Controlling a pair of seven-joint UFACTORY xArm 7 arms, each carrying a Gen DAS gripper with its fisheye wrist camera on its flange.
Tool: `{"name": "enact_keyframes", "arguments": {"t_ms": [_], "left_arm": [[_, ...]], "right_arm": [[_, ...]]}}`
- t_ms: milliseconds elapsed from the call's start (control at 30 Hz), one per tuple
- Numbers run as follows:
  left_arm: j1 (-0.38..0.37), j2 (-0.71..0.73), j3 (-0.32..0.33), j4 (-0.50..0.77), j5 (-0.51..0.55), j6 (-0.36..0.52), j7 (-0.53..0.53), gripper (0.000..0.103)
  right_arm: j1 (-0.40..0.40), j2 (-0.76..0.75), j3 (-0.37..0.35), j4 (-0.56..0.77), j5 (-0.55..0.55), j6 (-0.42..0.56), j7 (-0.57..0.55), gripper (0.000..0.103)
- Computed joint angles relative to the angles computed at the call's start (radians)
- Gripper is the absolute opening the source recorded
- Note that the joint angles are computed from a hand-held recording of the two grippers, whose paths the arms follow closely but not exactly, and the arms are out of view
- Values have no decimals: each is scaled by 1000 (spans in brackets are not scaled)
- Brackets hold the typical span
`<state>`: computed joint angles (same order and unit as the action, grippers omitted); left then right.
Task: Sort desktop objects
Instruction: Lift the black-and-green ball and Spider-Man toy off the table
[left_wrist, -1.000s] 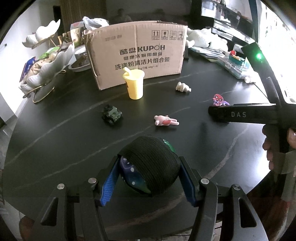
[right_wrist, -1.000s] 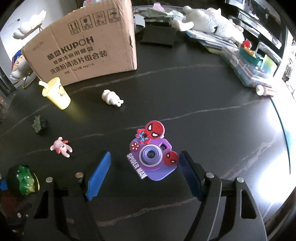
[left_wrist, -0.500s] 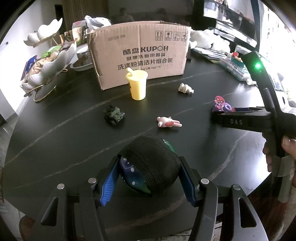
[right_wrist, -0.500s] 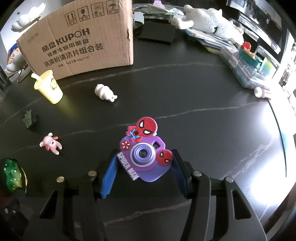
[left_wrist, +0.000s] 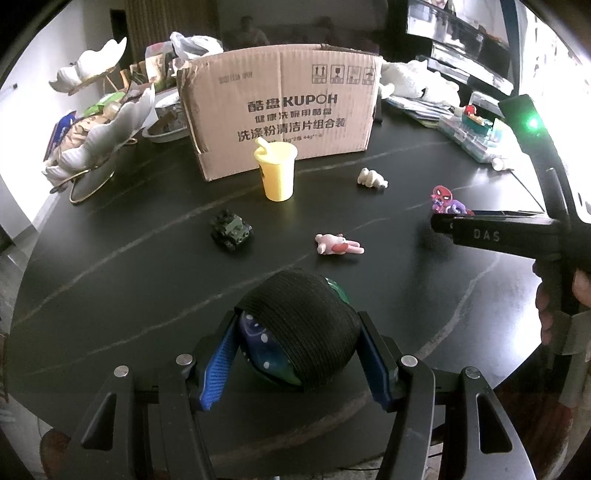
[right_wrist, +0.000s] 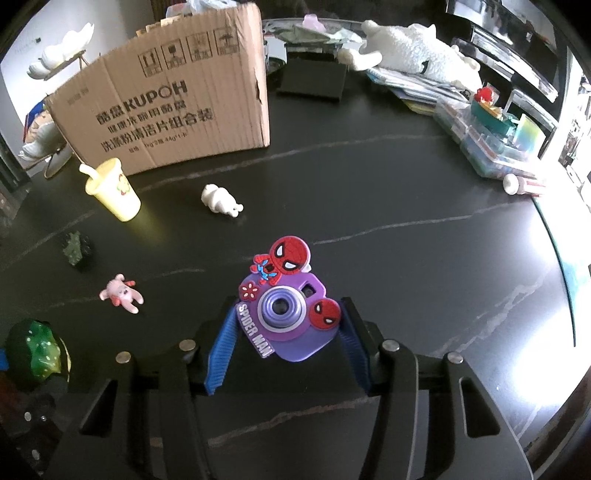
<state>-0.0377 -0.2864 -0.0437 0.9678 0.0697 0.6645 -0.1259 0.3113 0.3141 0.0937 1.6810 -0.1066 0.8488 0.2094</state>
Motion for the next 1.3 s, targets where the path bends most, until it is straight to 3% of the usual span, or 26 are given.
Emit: {"name": "enact_keyframes", "arguments": {"t_ms": [667, 1300], "left_arm": [[23, -41, 0, 27, 34, -9, -15, 58], [46, -6, 7, 114, 58, -33, -5, 58]], "right_arm": [[1, -76, 20, -36, 33, -62, -29, 50], [38, -37, 24, 95, 4, -39, -64, 50]]}}
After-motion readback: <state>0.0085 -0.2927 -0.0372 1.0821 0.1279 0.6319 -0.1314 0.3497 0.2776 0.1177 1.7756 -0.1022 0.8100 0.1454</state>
